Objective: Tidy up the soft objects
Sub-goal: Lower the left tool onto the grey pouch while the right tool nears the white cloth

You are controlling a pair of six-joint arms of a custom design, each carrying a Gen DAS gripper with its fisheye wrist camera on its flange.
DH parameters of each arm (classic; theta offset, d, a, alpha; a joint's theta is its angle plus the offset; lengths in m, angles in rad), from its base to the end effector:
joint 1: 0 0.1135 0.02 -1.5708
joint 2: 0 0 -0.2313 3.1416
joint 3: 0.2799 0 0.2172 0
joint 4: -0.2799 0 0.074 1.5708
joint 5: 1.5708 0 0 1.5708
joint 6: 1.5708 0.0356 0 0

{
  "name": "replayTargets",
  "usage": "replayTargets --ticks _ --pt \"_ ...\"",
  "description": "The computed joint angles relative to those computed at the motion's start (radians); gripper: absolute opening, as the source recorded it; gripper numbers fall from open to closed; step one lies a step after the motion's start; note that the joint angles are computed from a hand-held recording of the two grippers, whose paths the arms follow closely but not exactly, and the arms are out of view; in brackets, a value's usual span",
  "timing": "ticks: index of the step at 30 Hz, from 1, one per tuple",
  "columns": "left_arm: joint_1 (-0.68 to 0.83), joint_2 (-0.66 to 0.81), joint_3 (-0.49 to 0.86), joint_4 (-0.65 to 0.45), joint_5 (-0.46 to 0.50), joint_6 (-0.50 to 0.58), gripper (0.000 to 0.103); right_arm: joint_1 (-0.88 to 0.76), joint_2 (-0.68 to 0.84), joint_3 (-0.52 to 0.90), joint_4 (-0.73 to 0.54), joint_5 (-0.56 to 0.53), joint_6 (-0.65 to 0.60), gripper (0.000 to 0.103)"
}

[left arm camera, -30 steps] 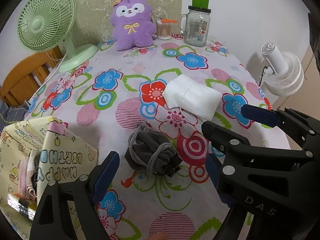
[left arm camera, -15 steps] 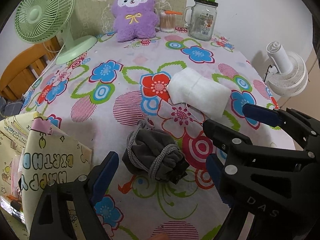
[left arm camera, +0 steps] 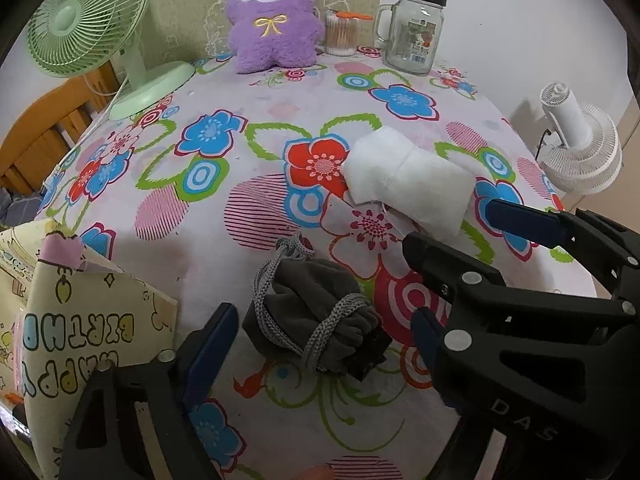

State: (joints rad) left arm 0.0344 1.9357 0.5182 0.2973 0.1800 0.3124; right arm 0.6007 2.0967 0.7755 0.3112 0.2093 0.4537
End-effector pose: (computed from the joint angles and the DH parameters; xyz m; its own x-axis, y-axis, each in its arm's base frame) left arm 0.2413 0.0019 0.0343 -0.8426 0.2736 -0.4640 0.3185 0.9477 -0.0195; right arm 0.2547 0.1656 0.0339 -0.8303 -0.0492 -0.5552 -0.1088 0.9912 0.0750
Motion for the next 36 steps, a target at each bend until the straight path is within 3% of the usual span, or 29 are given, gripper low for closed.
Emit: replayTargets --ticks 17,21,36 --pt "-0.006 0.073 0.040 0.031 -0.017 -0.008 0.081 -0.026 0.085 0.069 0.007 -0.031 -0.025 0.070" --pt "-0.007 0.066 0.026 0.052 -0.009 0.003 0.071 -0.036 0.098 0.076 0.014 -0.039 -0.029 0.070" --pt "-0.005 0.051 0.007 0.093 -0.001 0.000 0.058 -0.063 0.120 0.116 0.005 -0.038 -0.044 0.070"
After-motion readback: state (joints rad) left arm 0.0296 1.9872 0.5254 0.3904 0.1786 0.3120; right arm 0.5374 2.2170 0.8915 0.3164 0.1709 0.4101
